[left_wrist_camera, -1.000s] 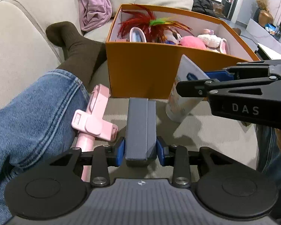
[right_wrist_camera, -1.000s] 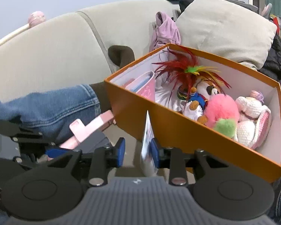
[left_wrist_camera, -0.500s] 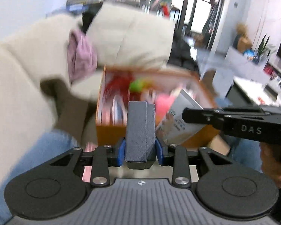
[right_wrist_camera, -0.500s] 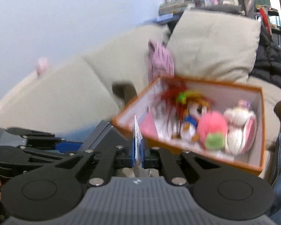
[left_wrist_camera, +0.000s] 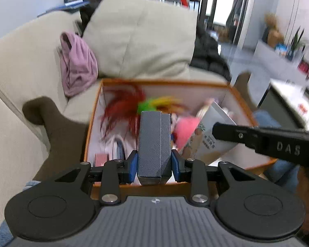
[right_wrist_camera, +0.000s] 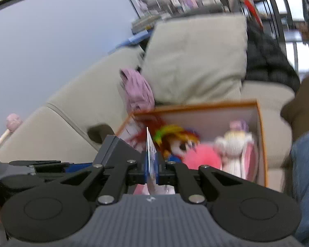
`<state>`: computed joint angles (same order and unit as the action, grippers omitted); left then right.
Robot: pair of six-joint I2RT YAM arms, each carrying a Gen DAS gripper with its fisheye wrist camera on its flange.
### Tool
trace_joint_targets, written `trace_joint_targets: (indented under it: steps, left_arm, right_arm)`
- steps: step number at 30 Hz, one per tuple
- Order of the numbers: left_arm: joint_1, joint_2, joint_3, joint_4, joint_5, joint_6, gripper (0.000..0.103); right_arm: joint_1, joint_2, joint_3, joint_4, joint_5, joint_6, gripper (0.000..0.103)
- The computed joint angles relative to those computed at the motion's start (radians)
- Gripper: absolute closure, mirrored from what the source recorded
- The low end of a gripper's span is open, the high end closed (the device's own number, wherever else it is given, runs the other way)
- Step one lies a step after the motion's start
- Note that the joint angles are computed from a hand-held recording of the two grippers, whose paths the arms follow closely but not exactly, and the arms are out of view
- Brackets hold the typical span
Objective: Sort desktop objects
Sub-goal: 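Lower the gray box and toothpaste tube into the orange box and open both grippers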
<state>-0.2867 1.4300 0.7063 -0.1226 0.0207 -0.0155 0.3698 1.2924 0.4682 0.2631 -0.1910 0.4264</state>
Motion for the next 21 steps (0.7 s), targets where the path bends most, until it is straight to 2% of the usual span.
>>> trace_joint_targets:
  steps: [3, 9, 15, 21]
  left_arm:
    - [-0.036, 0.037, -0.002, 0.007, -0.071, 0.016, 0.065]
    - [-0.037, 0.138, 0.079, -0.065, -0.093, 0.007, 0.065]
    - [-0.023, 0.172, 0.136, -0.137, -0.072, -0.003, 0.065]
    - [0.011, 0.171, 0.145, -0.154, -0.017, 0.016, 0.062]
  right_arm:
    - [-0.023, 0.100, 0.016, 0.048, -0.049, 0.000, 0.096]
    - [-0.052, 0.217, 0.055, 0.087, -0.126, 0.013, 0.096]
    - [-0.027, 0.274, 0.096, 0.090, -0.095, 0.028, 0.096]
    - [0.013, 0.303, 0.121, 0.084, -0.046, 0.015, 0.096]
